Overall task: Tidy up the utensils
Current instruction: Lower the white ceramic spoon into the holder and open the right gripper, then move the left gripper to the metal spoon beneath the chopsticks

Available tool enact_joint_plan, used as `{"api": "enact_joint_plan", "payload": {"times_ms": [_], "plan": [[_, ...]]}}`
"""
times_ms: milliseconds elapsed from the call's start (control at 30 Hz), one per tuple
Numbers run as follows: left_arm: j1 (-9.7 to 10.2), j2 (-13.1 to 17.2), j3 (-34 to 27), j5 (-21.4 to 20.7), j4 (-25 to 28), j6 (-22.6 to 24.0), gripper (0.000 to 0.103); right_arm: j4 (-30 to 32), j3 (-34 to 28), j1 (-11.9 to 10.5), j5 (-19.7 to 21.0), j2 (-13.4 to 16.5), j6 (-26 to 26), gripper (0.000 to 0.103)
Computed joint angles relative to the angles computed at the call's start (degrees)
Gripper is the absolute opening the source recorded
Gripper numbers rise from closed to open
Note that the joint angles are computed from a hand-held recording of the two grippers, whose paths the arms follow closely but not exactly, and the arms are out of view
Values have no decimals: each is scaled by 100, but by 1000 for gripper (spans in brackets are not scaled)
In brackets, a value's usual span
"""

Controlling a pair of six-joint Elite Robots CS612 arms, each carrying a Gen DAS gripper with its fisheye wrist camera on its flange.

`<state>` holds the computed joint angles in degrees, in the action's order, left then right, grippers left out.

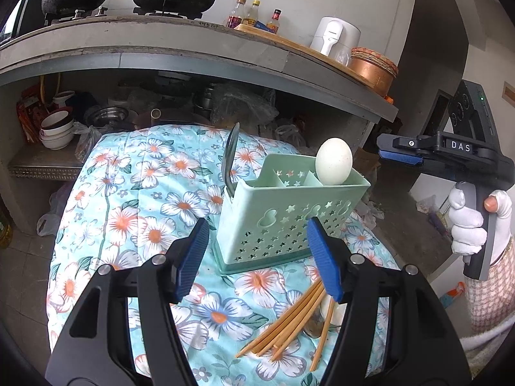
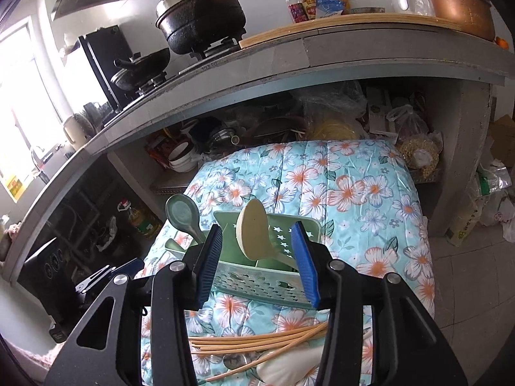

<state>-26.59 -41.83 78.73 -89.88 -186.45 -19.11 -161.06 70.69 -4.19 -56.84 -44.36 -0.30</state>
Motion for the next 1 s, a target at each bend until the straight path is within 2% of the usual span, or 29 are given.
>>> {"api": "enact_joint_plan", "payload": {"times_ms": [133, 300, 600, 733, 800, 900, 1000], "plan": [[-13, 0, 11, -214, -32, 78, 60, -197, 263, -113, 175, -94, 283, 44], [-60, 14, 24, -763, 57, 349, 60, -334, 694, -190, 55, -231, 458, 44], [-227, 92, -126, -2042, 933, 1177, 57, -330, 1340, -329, 70, -346, 862, 44], [-279, 111, -178, -2511, 1640, 1435, 52, -341, 1496, -380, 180, -364, 955, 44], [-310, 117, -199, -2555, 2059, 1517, 50, -324, 1535, -394, 220, -366, 954, 44], [-364, 144, -241, -2364, 2600, 1528, 50, -299, 1580, -420, 313, -364, 962, 44], [-427, 185, -370, -1720, 3184, 1333, 50, -262, 1595, -441, 372, -358, 952, 44]]}}
